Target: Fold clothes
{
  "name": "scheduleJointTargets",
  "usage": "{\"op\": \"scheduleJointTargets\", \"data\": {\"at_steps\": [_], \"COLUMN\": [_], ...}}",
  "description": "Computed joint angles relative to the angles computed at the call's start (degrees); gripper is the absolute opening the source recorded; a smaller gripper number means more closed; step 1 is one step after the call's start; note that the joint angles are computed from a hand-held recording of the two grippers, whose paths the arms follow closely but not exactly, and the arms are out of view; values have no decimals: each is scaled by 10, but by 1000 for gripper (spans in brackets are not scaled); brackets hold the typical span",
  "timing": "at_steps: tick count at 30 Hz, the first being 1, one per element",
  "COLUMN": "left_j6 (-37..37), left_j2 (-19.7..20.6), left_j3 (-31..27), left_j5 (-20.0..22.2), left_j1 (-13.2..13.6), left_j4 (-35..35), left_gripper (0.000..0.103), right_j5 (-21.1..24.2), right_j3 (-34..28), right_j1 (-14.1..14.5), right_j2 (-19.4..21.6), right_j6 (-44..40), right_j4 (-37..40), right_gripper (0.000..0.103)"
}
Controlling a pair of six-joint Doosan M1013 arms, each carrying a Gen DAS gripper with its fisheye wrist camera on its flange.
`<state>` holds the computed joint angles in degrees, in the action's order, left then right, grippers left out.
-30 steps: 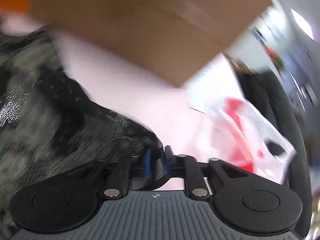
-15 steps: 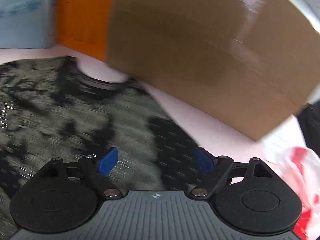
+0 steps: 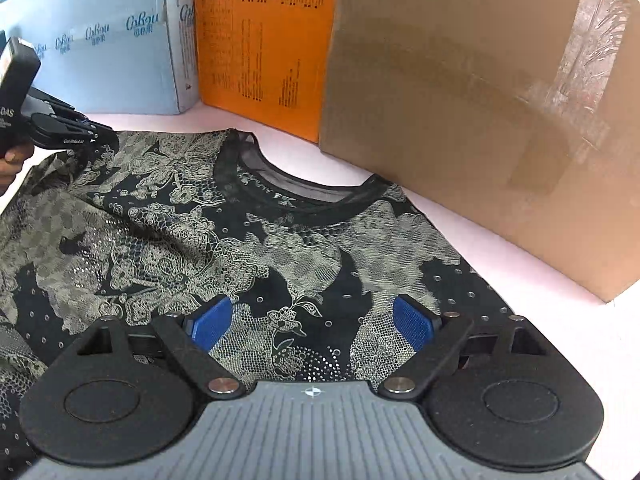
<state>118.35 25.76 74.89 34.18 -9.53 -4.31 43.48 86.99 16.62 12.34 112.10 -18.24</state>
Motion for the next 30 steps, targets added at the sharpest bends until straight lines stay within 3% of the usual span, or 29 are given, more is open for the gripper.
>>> {"op": "scheduleJointTargets", "data": {"at_steps": [3,6,10,11,14,16,23,26,30], "left_j6": [-56,-59,-80,-88,-87,-97,-97,-107,-143], "left_j2": [1,5,-2,-4,-19,-35,-54,-54,-28], "left_j3": [-10,-20,-9,-10,-6,2,4,8,-25], "left_j5": [-2,23,15,19,16,18,166,200,222], "left_j1": [8,13,17,20,40,59,128,132,115], "left_j4": [42,73,111,107,66,31,-127,-133,-121], "left_gripper": [1,1,4,8,44,47,47,48,62], "right_j5": [-5,-4,-9,-11,-10,-9,-9,2,4], "right_j3": [0,-3,-7,-7,-5,4,50,65,83], "right_j1": [1,2,3,3,2,4,23,39,59], "right_j2": [-1,1,4,4,-1,-10,-52,-65,-82], "right_j6": [-4,-14,-16,-21,-36,-28,63,91,116], "right_j4": [0,8,19,24,22,3,-32,-45,-54], "right_gripper": [87,88,88,88,88,88,93,93,93]}}
